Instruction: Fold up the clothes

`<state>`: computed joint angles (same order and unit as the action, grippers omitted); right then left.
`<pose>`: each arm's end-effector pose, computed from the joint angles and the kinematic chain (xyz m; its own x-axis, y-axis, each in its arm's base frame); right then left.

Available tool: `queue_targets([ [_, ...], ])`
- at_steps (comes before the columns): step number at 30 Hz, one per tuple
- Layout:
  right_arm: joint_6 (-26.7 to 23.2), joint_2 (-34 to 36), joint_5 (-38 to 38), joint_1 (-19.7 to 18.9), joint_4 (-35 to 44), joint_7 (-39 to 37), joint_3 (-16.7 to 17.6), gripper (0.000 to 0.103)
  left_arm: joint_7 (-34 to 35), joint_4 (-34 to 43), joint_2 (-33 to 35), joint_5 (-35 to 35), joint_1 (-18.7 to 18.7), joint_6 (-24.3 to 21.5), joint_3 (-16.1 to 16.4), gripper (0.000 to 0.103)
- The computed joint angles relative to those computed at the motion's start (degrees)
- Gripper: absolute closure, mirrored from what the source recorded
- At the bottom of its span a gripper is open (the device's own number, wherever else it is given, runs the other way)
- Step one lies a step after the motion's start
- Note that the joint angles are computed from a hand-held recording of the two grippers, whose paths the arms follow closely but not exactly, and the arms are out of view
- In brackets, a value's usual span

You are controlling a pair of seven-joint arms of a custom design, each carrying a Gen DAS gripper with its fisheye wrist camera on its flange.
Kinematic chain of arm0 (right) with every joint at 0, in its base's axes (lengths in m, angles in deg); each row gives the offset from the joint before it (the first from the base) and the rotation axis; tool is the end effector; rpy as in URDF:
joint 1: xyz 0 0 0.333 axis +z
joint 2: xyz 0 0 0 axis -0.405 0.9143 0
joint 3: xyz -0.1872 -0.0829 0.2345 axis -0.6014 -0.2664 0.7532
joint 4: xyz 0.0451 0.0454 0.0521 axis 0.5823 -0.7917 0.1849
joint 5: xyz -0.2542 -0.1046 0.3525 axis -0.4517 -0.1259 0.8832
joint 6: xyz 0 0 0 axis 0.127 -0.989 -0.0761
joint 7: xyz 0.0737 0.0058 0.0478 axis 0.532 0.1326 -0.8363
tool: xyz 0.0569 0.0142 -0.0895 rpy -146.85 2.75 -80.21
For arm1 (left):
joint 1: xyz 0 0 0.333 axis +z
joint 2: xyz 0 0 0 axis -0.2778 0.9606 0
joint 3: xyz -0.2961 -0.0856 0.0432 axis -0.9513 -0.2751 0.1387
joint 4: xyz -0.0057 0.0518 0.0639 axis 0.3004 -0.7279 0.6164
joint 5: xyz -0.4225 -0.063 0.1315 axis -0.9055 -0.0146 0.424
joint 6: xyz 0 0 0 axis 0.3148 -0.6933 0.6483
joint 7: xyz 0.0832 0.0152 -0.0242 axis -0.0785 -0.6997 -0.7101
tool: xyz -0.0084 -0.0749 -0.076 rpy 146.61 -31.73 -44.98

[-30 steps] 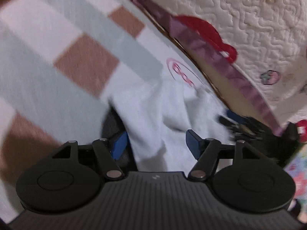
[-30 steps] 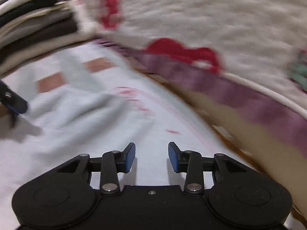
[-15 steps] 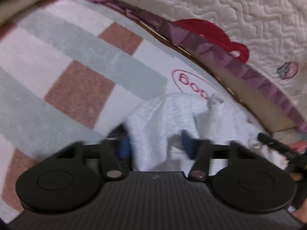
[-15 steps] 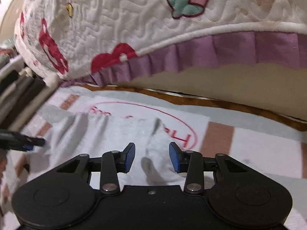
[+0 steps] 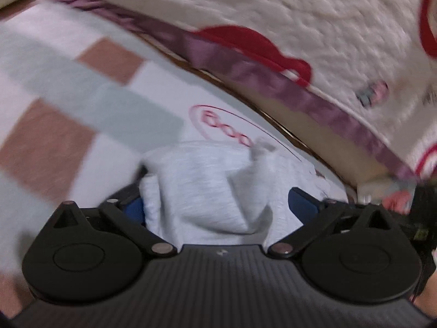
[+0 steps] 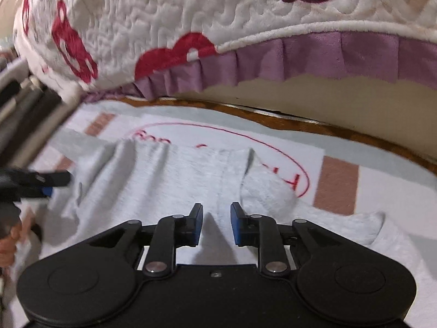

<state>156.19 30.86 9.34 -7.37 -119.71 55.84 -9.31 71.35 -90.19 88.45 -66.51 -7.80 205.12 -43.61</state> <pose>0.5153 0.2474 0.4467 -0.0838 -0.9711 -0.2235 -0.7679 0.2058 -0.6065 0.6528 0.0104 0.4150 -0.3497 -0.7208 0.5984 -0.8442 -0.0345 -0.5349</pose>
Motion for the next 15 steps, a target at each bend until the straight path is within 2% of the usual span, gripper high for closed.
queue_targets([
  [1, -0.82, 0.05, -0.70, -0.19, 0.20, 0.03, 0.18, 0.070, -0.01, 0.12, -0.07, 2.23, -0.60, 1.78, -0.22, 0.014],
  [2, -1.07, 0.17, -2.54, -0.86, 0.30, 2.07, 0.76, 0.064, -0.26, 0.19, -0.16, 4.74, -1.25, 3.74, -0.42, 0.063],
  [3, -0.11, 0.51, -4.76, -1.75, 0.25, 5.46, 1.33, 0.061, -0.66, 0.25, -0.23, 7.38, -1.89, 5.68, -0.61, 0.093],
  [4, 0.78, 0.86, -7.19, -2.60, 0.24, 9.02, 1.84, 0.060, -0.58, 0.14, -0.29, 9.35, -3.15, 7.62, -0.12, 0.092],
  [5, 1.58, 1.22, -9.82, -3.41, 0.29, 12.76, 2.30, 0.059, 0.84, -1.51, -2.10, 7.31, -2.41, 10.51, -0.97, 0.092],
  [7, 1.37, 2.47, -10.16, -2.78, 1.16, 13.16, 1.77, 0.057, 6.08, -4.72, -5.70, -0.19, -2.65, 16.16, -0.85, 0.093],
  [10, -1.28, 3.81, -12.88, -1.81, 2.67, 11.74, 1.54, 0.056, 27.34, -11.41, -13.57, -18.01, -4.81, 24.49, 0.70, 0.091],
  [11, -2.33, 4.19, -14.25, -1.51, 3.16, 11.42, 1.54, 0.056, 31.66, -12.61, -14.71, -21.27, -5.58, 25.49, 1.44, 0.088],
  [13, -0.99, 4.35, -20.40, -2.03, 2.79, 16.89, 1.63, 0.055, 34.63, -13.49, -14.11, -21.42, -6.91, 29.66, 1.37, 0.081],
  [15, -0.97, 4.60, -25.84, -2.28, 3.00, 21.72, 1.75, 0.055, 30.50, -12.91, -10.69, -13.50, -7.63, 35.30, 0.43, 0.077],
])
